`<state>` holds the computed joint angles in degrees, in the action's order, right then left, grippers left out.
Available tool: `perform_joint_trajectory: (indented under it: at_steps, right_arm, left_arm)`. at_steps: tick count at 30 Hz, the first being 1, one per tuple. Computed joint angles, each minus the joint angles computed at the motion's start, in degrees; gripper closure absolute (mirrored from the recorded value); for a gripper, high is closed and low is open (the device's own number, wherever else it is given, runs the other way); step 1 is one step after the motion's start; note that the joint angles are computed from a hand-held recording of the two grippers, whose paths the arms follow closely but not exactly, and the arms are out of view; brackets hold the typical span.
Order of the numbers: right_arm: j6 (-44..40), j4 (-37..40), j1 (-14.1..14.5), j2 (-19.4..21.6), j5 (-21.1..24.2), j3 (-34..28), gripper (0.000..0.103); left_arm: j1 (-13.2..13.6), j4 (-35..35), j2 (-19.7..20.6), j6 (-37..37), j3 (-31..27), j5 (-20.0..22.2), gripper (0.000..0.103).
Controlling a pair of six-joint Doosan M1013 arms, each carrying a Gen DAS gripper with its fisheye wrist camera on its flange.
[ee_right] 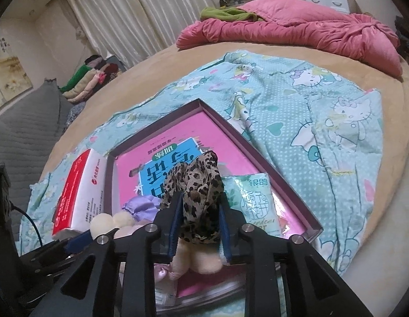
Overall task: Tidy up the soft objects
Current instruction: 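Lower both items onto the book and open both tools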
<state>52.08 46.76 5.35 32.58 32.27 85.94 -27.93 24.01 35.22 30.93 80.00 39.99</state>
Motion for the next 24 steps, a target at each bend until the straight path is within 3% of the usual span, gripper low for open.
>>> perform_joint_trajectory:
  at_steps: [11,24]
  right_arm:
    - [-1.2,1.7,-0.6,-1.2,-1.8,1.2,0.062]
    - [-1.4,1.2,-0.7,-2.5,-3.5,2.6,0.050]
  left_arm:
    - [0.4,-2.1,-0.1,0.7,0.3,-0.8,0.058]
    - [0.4,-2.7,-0.9,0.9,0.9,-1.0,0.046]
